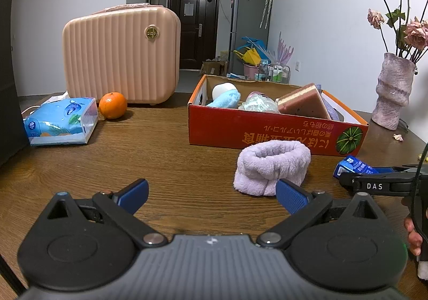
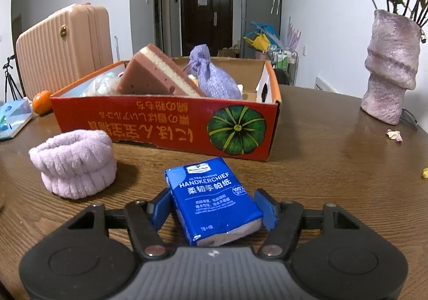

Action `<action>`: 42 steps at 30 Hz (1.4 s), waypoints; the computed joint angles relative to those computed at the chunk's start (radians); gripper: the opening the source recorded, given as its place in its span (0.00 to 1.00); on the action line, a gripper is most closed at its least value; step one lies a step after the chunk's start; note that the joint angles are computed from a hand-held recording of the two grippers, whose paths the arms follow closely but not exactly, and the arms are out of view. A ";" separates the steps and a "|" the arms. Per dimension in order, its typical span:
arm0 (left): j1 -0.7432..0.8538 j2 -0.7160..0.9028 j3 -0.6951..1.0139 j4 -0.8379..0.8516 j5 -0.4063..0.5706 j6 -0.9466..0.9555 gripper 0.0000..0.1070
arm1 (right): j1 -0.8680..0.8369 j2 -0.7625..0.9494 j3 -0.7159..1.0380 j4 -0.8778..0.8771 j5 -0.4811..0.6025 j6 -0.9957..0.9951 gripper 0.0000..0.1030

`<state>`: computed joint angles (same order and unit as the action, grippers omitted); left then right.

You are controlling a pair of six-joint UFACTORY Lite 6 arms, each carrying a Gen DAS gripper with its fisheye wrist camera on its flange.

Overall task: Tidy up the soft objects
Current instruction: 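Grasp the blue tissue packet with the right gripper and lift it, then grasp the lilac wristband with the left gripper while the right holds the tissue packet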

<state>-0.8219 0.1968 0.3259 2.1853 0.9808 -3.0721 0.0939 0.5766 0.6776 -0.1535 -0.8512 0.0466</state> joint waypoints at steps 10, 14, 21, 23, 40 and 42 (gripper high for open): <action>0.016 -0.015 -0.014 0.028 -0.006 -0.020 0.96 | -0.008 -0.092 -0.160 0.007 -0.184 0.018 0.59; 0.014 -0.021 -0.018 0.027 -0.007 -0.020 0.96 | -0.006 -0.132 -0.228 0.013 -0.248 0.023 0.58; 0.007 -0.029 -0.023 0.027 -0.008 -0.022 0.96 | 0.006 -0.188 -0.328 0.034 -0.333 0.026 0.58; 0.002 -0.031 -0.024 0.022 -0.008 -0.020 0.96 | 0.009 -0.200 -0.350 0.038 -0.350 0.026 0.58; 0.039 0.014 0.027 0.105 -0.035 0.010 0.96 | 0.013 -0.213 -0.405 0.093 -0.422 0.029 0.57; 0.058 0.033 0.047 0.133 -0.043 0.011 0.96 | 0.012 -0.211 -0.405 0.101 -0.428 0.028 0.57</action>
<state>-0.7637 0.2296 0.3725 2.3184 0.9383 -3.0613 0.1060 0.3660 0.2727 -0.0525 -1.2788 0.0742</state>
